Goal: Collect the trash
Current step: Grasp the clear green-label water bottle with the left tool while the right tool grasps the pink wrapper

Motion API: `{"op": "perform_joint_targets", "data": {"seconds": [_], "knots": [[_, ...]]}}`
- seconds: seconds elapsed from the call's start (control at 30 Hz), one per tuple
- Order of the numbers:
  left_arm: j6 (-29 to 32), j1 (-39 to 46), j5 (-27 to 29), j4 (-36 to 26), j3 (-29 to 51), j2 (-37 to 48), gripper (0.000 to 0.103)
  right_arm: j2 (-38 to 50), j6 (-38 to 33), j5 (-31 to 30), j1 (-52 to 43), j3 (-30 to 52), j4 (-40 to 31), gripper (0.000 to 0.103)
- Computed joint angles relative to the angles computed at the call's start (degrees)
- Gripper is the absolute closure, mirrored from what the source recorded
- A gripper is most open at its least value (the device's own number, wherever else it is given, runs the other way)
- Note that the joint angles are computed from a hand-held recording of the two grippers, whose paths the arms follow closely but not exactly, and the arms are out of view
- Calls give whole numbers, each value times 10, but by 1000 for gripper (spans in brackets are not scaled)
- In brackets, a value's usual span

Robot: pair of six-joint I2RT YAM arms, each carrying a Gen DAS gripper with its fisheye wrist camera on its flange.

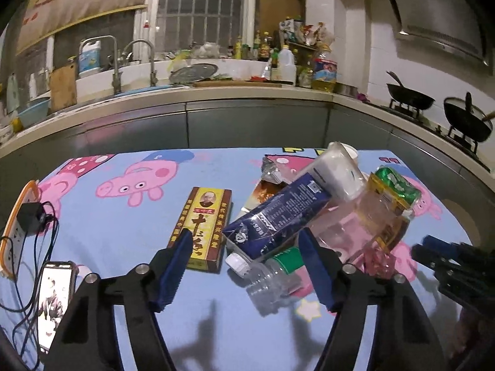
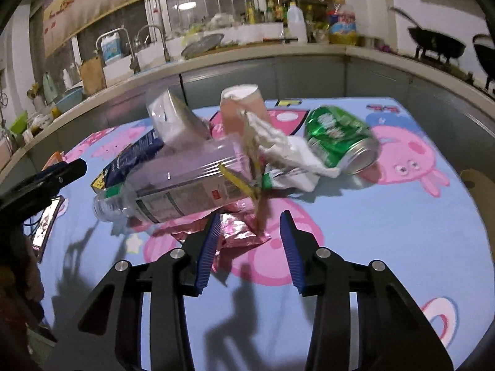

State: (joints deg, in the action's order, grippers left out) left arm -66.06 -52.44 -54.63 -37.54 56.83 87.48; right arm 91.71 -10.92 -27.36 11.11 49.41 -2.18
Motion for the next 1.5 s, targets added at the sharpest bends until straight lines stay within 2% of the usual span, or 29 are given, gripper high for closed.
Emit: {"op": "perform_joint_targets", "data": {"seconds": [0.1,0.23,0.5,0.63,0.77,0.93,0.97,1.1,1.27,1.3,1.47,1.5], "knots": [[35,7,16,41,-22,-12,39,-11,-5,-14,12,-6,-3,63],[86,28,71,128,-72,-35,46,-23,-13,-21,24,-24,-7,63],[144,72,167,269,-151,-56,46,-37,-12,-25,17,-53,-13,63],[143,79,207,319,-175,-62,46,-42,-10,-29,6,-55,-19,63],[146,48,205,311,-162,-52,45,-49,-11,-37,-10,-61,-20,63],[141,0,228,328,-159,-43,45,-50,-5,-41,-22,-63,-16,63],[139,-8,222,309,-145,-35,44,-49,-4,-42,-25,-63,-16,63],[142,-6,190,275,-113,-28,23,-41,-3,-47,-37,-57,-20,63],[165,14,186,237,-48,16,22,-41,-7,-53,-39,-59,-25,63],[174,16,184,225,-29,36,24,-43,-9,-54,-38,-60,-25,63],[187,26,203,186,17,91,49,-35,-26,-54,-25,-52,-32,63],[186,26,202,170,27,102,62,-29,-22,-61,-26,-44,-38,63]]}}
